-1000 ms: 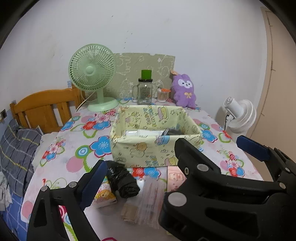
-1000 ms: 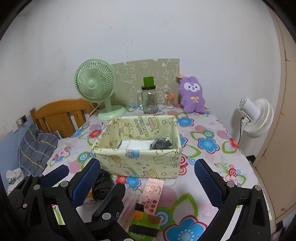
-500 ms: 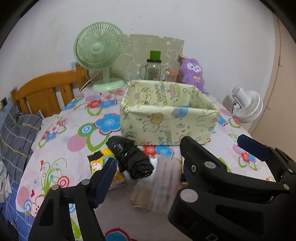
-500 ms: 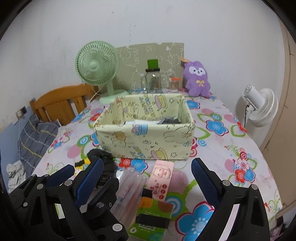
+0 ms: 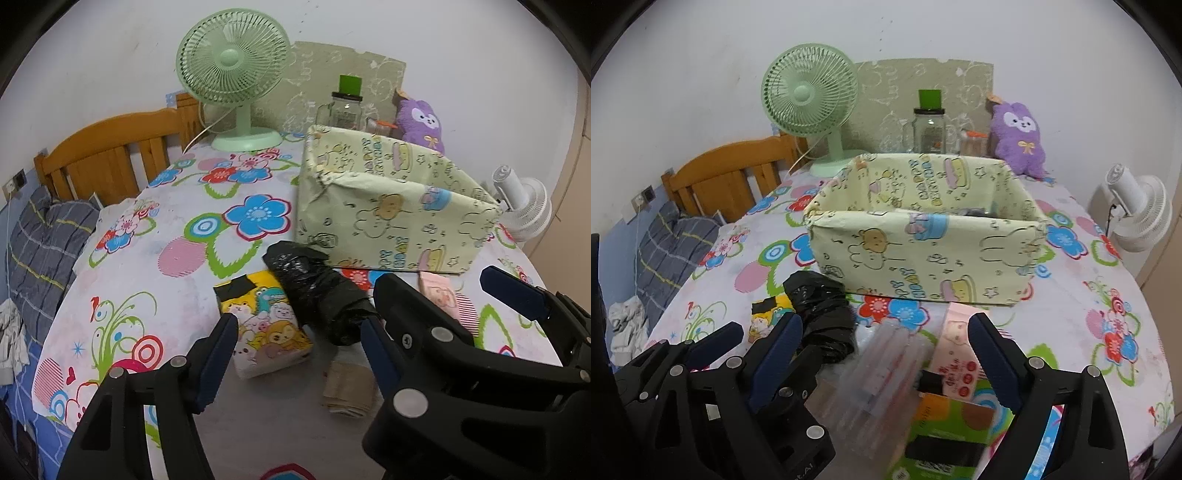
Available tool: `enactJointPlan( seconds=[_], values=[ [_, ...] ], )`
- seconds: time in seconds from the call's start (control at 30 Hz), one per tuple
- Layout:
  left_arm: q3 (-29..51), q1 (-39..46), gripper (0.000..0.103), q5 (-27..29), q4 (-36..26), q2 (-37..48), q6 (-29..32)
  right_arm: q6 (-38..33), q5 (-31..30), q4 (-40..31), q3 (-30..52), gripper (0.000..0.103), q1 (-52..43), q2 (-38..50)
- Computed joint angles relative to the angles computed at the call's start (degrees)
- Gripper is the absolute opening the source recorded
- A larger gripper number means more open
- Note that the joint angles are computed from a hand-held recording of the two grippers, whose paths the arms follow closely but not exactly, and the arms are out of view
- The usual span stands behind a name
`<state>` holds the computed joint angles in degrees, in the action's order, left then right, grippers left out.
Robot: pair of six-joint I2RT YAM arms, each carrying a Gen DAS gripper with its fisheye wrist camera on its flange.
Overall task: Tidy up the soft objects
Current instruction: 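Grasp the cartoon snack pack with the left gripper while the right gripper grasps the black plastic bag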
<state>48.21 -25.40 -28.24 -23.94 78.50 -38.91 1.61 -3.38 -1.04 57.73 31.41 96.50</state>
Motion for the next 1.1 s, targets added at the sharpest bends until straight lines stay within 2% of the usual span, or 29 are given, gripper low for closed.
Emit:
enactJointPlan(
  seconds=[0.47, 0.7, 0.83, 1.03, 1.07, 1.1],
  values=[
    [-1.1, 6.47, 0.071, 5.42, 3.52, 2.65, 2.92, 0.07, -1.43, -4.25, 8.97, 0.087, 2.14, 9.41],
    [-1.33, 7.52, 0.071, 5.9, 4.46, 3.54, 3.91, -0.71, -2.49, -6.9, 13.72, 0.082, 2.82, 14.21],
    [-1.5, 7.62, 0.071, 5.67, 4.93, 4.16, 4.76, -0.89, -2.68, -8.43, 15.81, 0.07, 2.99, 16.39],
    [-2.67, 9.1, 0.069, 10.07, 6.26, 3.93, 4.91, -1.21, -5.26, -10.57, 17.32, 0.055, 2.63, 17.78],
    [-2.41, 8.77, 0.064, 8.99, 5.63, 4.13, 4.57, -1.14, -4.87, -10.19, 16.88, 0.048, 2.77, 17.47],
    [-2.18, 8.44, 0.063, 7.88, 5.26, 4.4, 4.45, -1.37, -3.56, -9.81, 16.41, 0.04, 3.06, 17.11]
  ],
)
